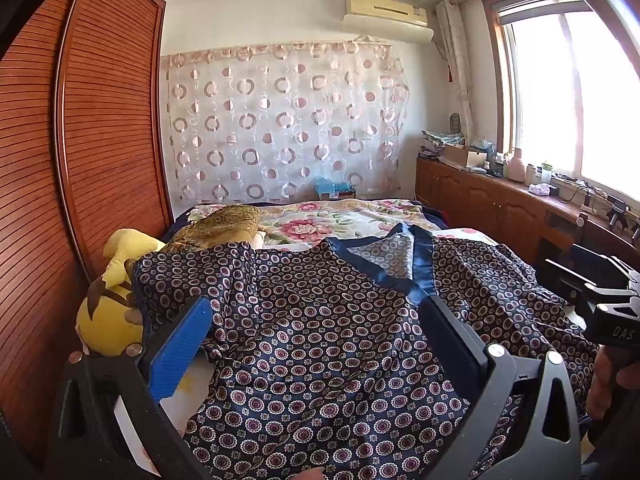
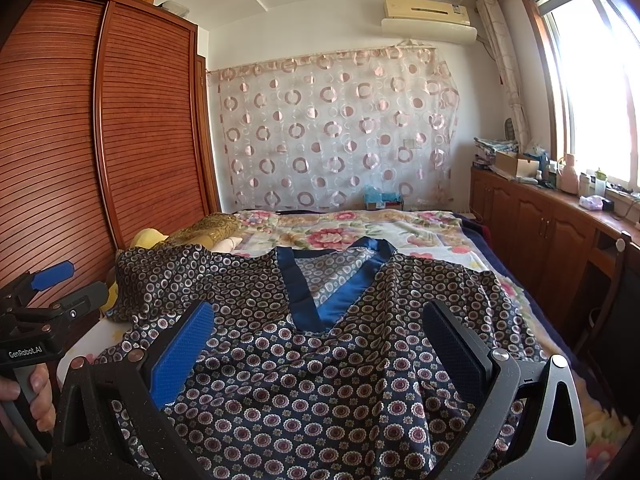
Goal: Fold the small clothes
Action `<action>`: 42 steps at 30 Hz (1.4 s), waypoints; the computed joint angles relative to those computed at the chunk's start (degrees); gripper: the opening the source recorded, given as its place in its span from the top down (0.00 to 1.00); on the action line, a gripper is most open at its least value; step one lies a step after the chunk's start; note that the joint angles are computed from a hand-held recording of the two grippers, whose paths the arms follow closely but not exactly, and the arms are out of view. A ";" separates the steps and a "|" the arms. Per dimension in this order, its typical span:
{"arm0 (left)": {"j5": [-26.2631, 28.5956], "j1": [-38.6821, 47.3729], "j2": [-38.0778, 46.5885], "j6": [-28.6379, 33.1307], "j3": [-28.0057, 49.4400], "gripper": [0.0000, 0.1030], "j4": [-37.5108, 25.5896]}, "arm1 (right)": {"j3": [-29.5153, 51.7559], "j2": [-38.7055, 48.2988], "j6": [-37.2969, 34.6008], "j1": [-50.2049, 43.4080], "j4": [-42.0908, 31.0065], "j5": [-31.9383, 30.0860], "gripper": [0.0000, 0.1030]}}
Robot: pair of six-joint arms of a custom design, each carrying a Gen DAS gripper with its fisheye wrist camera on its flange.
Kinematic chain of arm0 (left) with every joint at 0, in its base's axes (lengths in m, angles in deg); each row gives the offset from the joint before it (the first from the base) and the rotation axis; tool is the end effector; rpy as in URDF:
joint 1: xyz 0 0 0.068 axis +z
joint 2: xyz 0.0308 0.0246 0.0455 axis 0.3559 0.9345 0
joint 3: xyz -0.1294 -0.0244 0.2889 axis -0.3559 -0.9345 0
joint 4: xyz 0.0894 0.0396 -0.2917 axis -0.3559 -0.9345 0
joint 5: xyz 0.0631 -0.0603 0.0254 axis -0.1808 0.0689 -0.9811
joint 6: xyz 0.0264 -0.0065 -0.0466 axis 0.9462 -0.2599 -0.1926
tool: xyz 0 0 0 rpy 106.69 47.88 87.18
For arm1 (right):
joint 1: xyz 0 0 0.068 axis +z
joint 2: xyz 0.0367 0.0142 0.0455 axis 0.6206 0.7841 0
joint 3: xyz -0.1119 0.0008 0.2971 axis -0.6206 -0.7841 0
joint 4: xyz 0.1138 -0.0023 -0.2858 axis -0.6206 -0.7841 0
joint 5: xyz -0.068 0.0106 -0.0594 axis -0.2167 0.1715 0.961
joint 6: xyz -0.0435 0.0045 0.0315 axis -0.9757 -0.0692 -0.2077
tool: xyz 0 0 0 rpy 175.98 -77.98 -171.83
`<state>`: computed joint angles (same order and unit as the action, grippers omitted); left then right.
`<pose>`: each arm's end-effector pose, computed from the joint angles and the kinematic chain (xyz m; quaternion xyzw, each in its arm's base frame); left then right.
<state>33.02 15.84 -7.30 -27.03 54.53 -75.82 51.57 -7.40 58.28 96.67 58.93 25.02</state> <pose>0.2550 -0.0389 0.2644 0.2534 0.7899 -0.1657 0.5332 0.1575 0.1932 0.2636 0.1249 0.7931 -0.0603 0.5931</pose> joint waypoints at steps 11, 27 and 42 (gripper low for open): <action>0.00 -0.06 -0.04 -0.01 -0.12 0.00 0.08 | -0.12 0.20 -0.28 0.16 0.72 0.17 0.00; 0.09 0.60 1.30 0.86 0.03 0.00 -0.26 | -0.68 0.34 -1.14 -0.53 2.19 -1.39 0.00; 0.66 6.62 12.05 5.66 4.19 0.00 -0.75 | -1.13 0.11 -6.70 -5.15 5.61 -10.07 0.00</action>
<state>33.68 22.46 4.75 -21.37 58.72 -76.57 50.45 -7.29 51.58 91.53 64.54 14.95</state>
